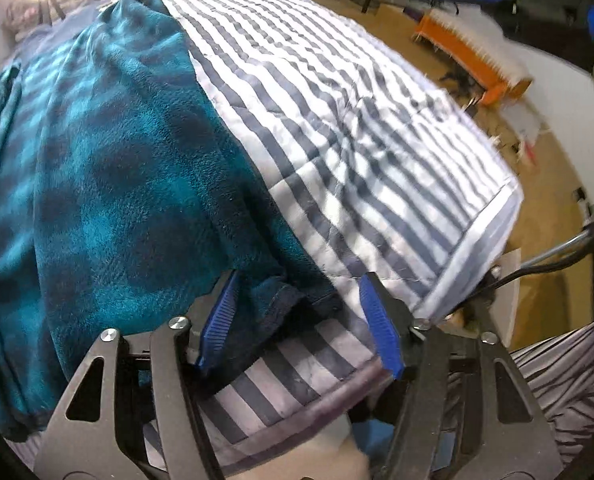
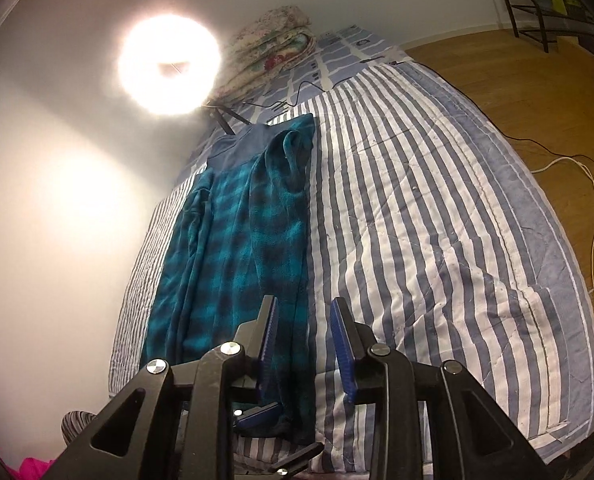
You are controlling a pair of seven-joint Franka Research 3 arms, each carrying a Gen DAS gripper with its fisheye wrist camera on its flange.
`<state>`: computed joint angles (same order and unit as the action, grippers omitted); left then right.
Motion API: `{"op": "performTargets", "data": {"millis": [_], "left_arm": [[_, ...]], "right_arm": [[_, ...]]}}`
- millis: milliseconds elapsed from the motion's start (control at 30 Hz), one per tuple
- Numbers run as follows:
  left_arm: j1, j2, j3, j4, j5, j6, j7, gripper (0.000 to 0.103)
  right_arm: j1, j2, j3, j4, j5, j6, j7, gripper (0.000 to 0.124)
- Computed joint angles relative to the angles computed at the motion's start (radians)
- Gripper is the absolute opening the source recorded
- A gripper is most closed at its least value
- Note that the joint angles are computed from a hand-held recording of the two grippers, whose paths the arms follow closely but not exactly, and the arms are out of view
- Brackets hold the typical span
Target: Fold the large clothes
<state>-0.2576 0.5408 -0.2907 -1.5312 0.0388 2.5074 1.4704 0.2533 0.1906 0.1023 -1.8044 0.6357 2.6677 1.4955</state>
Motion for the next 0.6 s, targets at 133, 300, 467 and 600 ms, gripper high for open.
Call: {"op": "performTargets", "data": {"millis": [133, 300, 467, 600], "left_arm": [[0.02, -0.01, -0.003, -0.025, -0.003, 0.027, 0.013, 0.028], [0.163, -0.018, -0.119, -0.054, -0.266, 0.058, 0.124, 0.011], [0.253, -0.1, -0.181, -0.155, -0.506, 0.129, 0.248, 0.01], [0.265, -0.142, -0.176, -0.189, -0.628, 0.145, 0.321, 0.01]], "right_arm": [[-0.004, -0.001, 0.002, 0.0, 0.015, -0.003, -0.009, 0.029], [-0.009, 0.02, 0.004, 0.027, 0.04, -0.026, -0.016, 0.032], [-0.001, 0.122, -0.011, 0.169, -0.055, -0.095, 0.03, 0.047], [0.003, 0.281, -0.018, 0.388, -0.142, -0.177, 0.089, 0.05]]}}
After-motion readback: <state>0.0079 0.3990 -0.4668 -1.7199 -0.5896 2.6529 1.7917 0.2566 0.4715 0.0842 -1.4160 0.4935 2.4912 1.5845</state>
